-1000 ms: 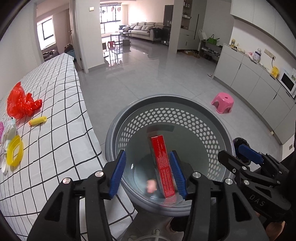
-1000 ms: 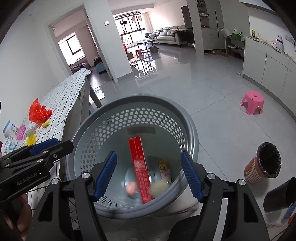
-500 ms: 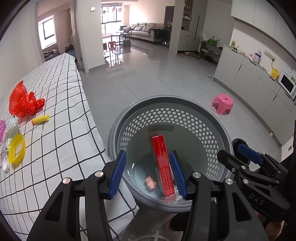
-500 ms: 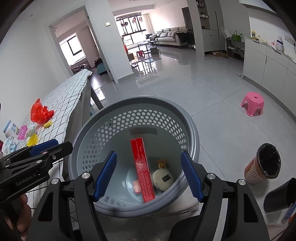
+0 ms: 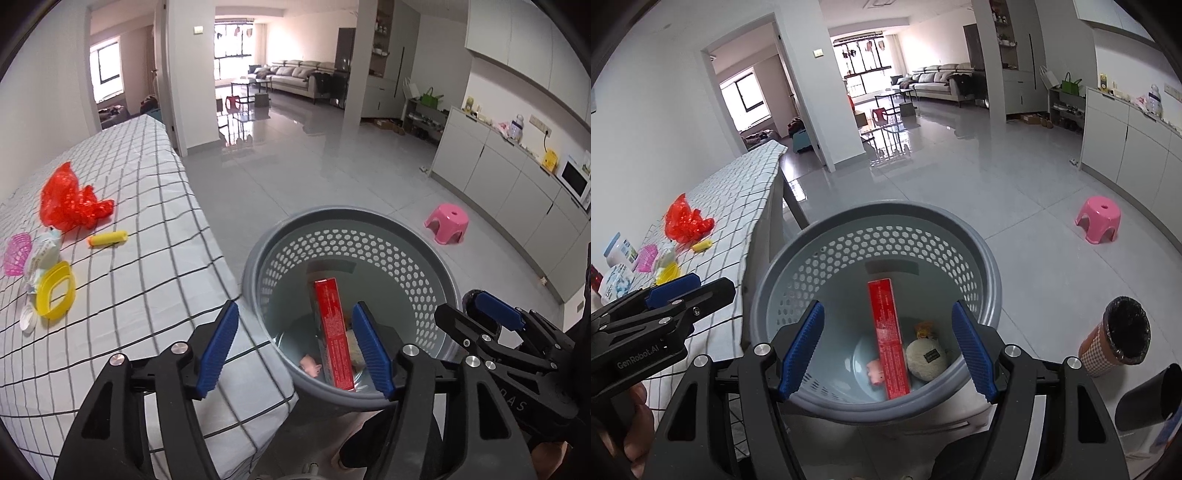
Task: Collect trash
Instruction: 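Move both grippers back over the table toward the remaining items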
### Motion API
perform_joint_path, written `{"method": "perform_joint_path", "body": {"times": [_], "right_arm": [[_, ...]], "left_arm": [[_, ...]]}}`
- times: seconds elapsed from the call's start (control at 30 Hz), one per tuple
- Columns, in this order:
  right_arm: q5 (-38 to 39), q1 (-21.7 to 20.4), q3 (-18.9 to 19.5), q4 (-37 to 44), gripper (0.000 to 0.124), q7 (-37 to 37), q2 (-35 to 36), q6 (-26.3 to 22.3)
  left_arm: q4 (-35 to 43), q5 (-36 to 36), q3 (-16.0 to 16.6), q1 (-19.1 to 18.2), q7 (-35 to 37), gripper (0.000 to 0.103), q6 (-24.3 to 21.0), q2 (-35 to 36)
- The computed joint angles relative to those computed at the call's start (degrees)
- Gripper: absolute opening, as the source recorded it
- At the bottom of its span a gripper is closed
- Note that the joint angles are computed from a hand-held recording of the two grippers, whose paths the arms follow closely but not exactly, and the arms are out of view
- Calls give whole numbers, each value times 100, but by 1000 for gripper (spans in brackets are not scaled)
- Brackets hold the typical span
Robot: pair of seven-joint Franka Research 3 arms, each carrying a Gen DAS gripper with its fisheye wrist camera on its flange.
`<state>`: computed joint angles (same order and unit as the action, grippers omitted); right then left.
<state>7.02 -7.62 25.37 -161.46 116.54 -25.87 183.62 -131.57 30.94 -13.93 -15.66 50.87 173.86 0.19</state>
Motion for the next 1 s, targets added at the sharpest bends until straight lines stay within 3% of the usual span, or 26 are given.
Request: {"method": "perform_joint_path", "body": {"times": [0.17,0.4,0.6,0.73,0.83,1.0], "right_arm": [[-19,30,186,34,69,63,-116,12],[-27,210,418,252,69,22,83,238],[41,526,429,646,71,-349,573,433],[70,538,629,1094,71,-696,1074,471],[62,809,481,1521,71,-1009,1552,453],[-321,288,1092,2195,71,-1111,2144,334]], "left_arm": [[-313,603,17,218,-596,72,182,-353],[-796,1747,-227,955,-1871,79,176,-1043],[-1272,1999,-382,1571,-2376,85,162,-1644],[-1618,1940,-380,1933,-2505,86,94,-2017],[-1802,1835,-344,2144,-2492,86,25,-2206],[-1979,1748,-310,2543,-2477,86,-65,-2395]]}}
